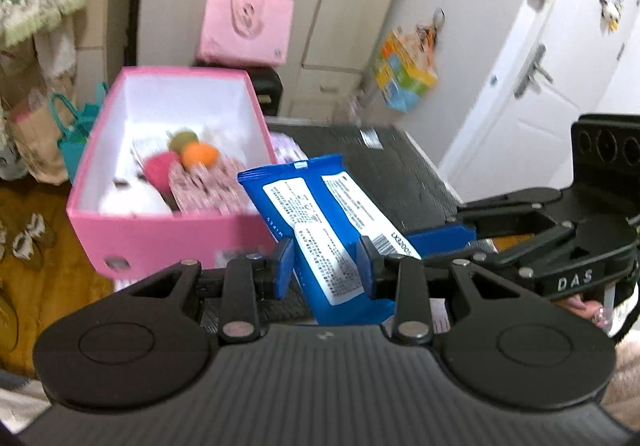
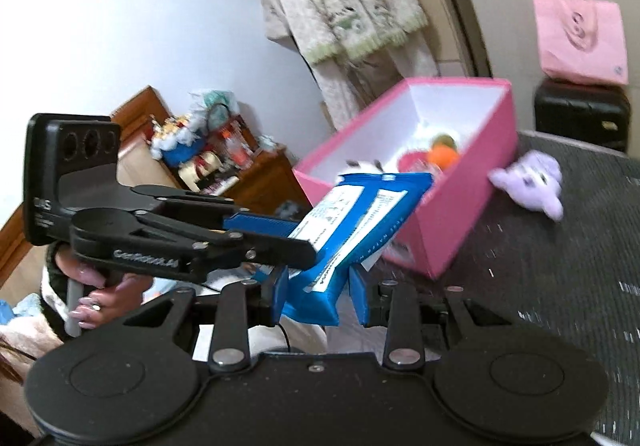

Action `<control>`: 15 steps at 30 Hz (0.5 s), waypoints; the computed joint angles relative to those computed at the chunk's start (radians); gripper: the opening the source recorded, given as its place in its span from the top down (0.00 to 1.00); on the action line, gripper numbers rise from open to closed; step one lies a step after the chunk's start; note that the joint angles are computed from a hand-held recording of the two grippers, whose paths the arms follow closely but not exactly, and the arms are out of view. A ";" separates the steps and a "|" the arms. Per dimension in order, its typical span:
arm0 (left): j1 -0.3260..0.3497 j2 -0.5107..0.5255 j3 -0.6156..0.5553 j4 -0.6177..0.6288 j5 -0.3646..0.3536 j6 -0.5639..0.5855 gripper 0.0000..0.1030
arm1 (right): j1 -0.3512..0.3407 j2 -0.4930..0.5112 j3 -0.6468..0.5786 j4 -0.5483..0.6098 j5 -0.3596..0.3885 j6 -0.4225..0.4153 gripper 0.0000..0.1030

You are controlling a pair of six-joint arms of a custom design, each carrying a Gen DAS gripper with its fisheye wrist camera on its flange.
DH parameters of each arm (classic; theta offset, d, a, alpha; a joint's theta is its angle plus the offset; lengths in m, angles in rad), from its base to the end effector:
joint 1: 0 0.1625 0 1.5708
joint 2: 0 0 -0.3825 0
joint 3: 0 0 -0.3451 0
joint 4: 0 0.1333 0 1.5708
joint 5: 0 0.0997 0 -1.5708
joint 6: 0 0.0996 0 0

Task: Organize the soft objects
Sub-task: 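Carry the blue packet with both grippers and lower it into the pink box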

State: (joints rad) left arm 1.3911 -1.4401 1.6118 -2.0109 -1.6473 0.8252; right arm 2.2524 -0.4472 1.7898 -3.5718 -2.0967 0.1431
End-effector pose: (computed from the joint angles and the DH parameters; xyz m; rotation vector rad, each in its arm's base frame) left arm 0.0321 -0.5266 0.4135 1.5061 2.7077 -0.4343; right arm 0.4141 -0.3781 -0.0154 0.4790 -2.6696 1.1367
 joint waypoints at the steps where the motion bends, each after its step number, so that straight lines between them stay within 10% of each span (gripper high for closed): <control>1: -0.001 0.013 -0.010 -0.018 -0.005 -0.010 0.69 | -0.003 0.007 -0.023 0.005 -0.004 -0.017 0.61; 15: -0.023 0.252 -0.174 -0.130 0.063 -0.110 0.70 | -0.130 0.056 -0.250 0.144 -0.019 -0.135 0.61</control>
